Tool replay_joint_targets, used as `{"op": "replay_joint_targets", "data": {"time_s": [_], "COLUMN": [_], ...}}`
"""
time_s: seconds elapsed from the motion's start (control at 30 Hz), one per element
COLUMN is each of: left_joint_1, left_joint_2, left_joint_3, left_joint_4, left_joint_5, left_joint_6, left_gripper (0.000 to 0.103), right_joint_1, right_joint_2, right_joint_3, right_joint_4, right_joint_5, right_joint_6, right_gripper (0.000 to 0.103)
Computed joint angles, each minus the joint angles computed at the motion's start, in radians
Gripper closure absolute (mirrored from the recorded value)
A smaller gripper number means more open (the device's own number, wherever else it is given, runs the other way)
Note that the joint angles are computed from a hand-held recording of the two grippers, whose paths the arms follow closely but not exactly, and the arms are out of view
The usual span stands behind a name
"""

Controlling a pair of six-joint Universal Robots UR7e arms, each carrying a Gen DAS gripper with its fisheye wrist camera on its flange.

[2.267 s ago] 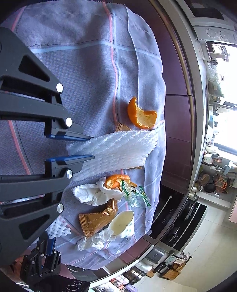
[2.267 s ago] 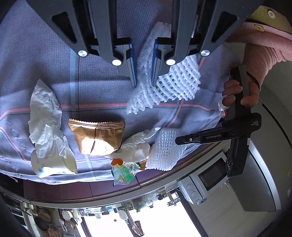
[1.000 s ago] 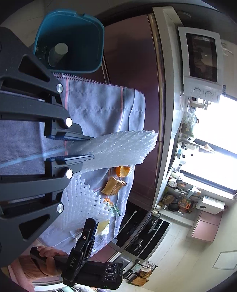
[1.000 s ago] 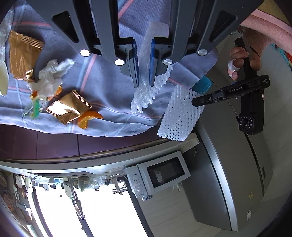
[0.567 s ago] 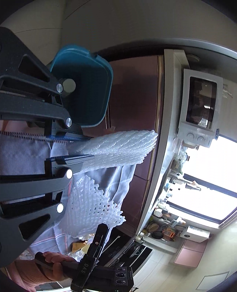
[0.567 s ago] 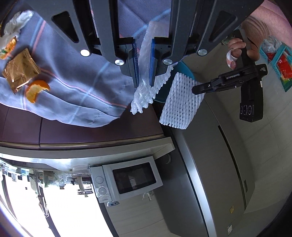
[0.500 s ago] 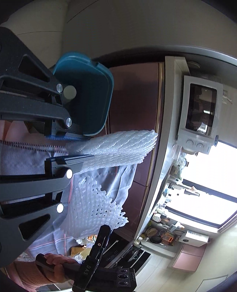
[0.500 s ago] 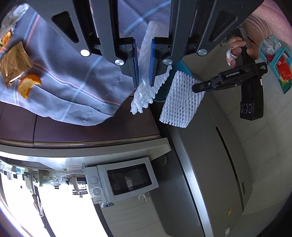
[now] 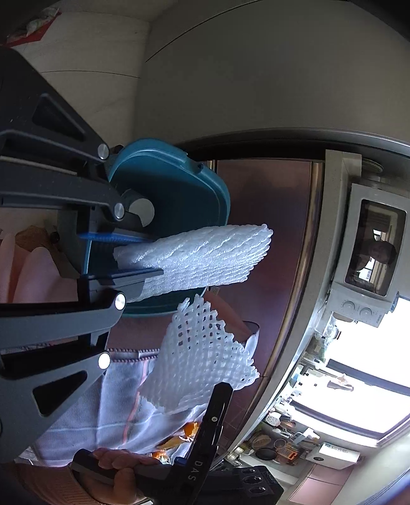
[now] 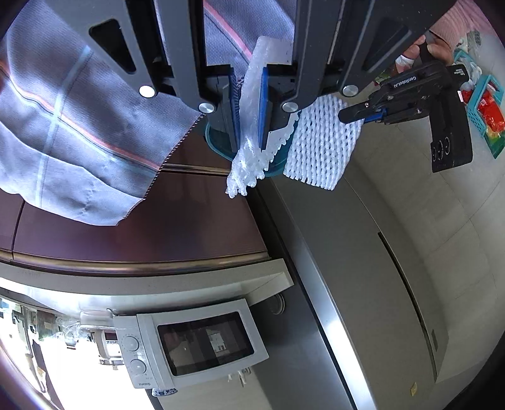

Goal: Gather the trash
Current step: 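Open both grippers to drop the foam nets into the bin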

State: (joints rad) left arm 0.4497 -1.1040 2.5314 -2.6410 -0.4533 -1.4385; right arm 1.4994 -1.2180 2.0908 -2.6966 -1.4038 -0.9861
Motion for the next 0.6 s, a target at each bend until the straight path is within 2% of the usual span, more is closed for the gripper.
{"op": "replay_joint_targets", "data": {"time_s": [0.1,0.33,0.5,0.6], "left_joint_1": [0.033,0.113,0.159,0.178], "left_joint_2": [0.024,0.082,0.139,0.169], "left_joint_3": [-0.009,-0.019,-0.041,-0.051], "left_joint_4": [-0.024,-0.174,-0.285,-0.326], "left_joint_5": [-0.011,-0.032,-0.053,-0.066], "left_joint_6": [0.015,0.131,0.23,0.262], "left_gripper": [0.089,0.088,0.088,0.085], "right_joint_1": [0.027,0.07,0.08,0.079], "right_joint_2": [0.051,0.15,0.188,0.193], "right_joint_3": [-0.008,-0.025,-0.045,-0.05], "right_joint_4": [-0.038,-0.127,-0.133,-0.134], "right_joint_5": [-0.044,-0.136,-0.158,-0.155], "right_joint_6": [0.028,0.083,0.107,0.116], "right_gripper": [0.093,0.091,0.09,0.084]}}
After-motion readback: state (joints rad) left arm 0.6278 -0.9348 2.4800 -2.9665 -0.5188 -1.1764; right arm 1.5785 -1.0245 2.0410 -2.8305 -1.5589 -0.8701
